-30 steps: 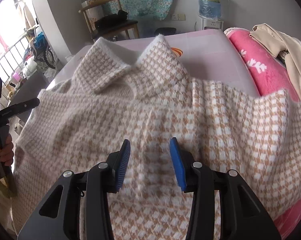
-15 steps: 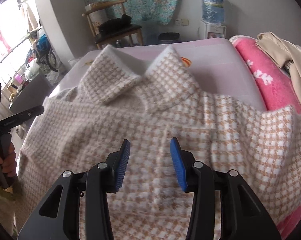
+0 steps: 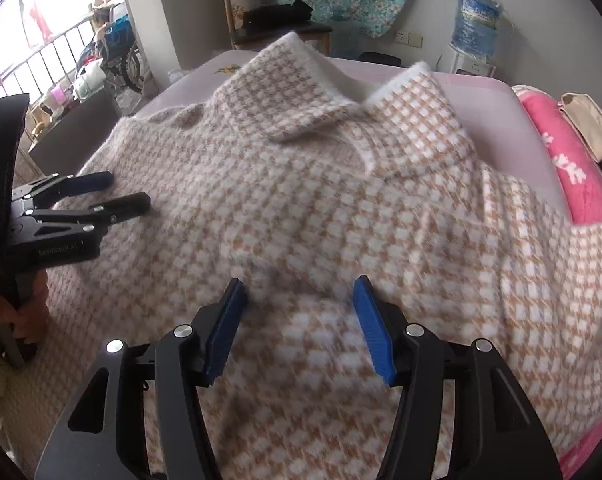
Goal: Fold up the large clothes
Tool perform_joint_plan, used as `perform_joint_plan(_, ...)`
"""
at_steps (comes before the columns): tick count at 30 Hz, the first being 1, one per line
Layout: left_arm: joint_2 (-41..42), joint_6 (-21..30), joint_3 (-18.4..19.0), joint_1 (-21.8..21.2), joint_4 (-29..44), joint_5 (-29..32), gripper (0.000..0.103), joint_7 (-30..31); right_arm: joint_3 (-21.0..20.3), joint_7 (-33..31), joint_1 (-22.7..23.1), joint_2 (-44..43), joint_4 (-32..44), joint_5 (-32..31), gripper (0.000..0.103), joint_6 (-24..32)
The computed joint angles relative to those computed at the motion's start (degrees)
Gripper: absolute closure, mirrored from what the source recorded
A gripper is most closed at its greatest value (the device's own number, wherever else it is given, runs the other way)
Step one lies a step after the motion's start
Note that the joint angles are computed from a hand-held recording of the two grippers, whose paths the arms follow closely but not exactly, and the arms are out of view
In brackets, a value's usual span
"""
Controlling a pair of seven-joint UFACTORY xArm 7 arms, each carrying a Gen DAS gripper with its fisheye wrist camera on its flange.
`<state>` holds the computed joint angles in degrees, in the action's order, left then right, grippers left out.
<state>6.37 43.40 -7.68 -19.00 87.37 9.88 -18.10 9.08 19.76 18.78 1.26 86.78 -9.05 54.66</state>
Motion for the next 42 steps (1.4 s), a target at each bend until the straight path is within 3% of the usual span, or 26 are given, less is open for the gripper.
perform_joint_plan(5, -3.71, -1.14, -0.54, 0.49, -3.55, -3.22, 0.019, 3.32, 0.48, 3.31, -0.03, -2.24, 0.17, -1.81, 0.048, 4.04)
perform_joint_plan(7, -4.76, -2.2, -0.8, 0.59, -4.69, -4.19, 0.017, 3.83, 0.8, 5.46, 0.2, -1.83, 1.41, -3.92, 0.048, 3.3)
perform_joint_plan(11, -2.96, 2.05, -1.41, -0.09, -2.87, -2.37, 0.012, 3.58, 0.35, 7.87, 0.05, -0.41, 1.98, -3.77, 0.048, 2.29)
perform_joint_plan(13, -3.4, 1.17, -1.43, -0.65, -3.89, 0.45, 0.011, 2.31, 0.25, 9.37, 0.31, 0.81, 1.76, -5.25, 0.048, 3.97)
perform_joint_plan(17, -3.71, 2.76, -1.2, -0.29, -2.91, -2.5, 0.011, 1.98, 0.18, 10.77, 0.7, -0.82, 1.49, -4.99, 0.048, 3.78)
perform_joint_plan(20, -3.89, 2.97, -1.46, -0.32, -2.55, -4.49, 0.011, 1.89, 0.41, 14.0, 0.54, -1.74, 0.65, -8.72, 0.047, 4.41)
perform_joint_plan(24, -1.32, 6.98, -1.9, -2.56, 0.38, 3.85, 0.008, -3.25, -0.07, 13.87, -0.35, -2.14, -1.82, -7.56, 0.045, 4.22)
perform_joint_plan(29, -1.17, 8.34, -1.52, -2.94, 1.23, 4.01, 0.008, -5.1, 0.42, 14.8, -0.5, -4.58, -1.33, -7.23, 0.044, 6.12)
perform_joint_plan(35, -1.38, 8.79, -2.07, -3.72, 3.3, 4.08, 0.008, -6.51, 1.32, 16.29, -1.83, -10.95, -7.22, -5.57, 0.033, 6.56)
perform_joint_plan(39, 2.3, 13.04, -2.47, -6.05, 8.8, 6.73, 0.008, -7.72, 2.04, 17.5, -3.07, -14.82, -11.07, -4.95, 0.022, 7.02)
perform_joint_plan(42, 3.6, 13.74, -2.18, -7.62, 9.91, 7.9, 0.008, -8.55, 1.93, 17.14, -3.98, -16.36, -12.81, -3.66, 0.019, 7.07)
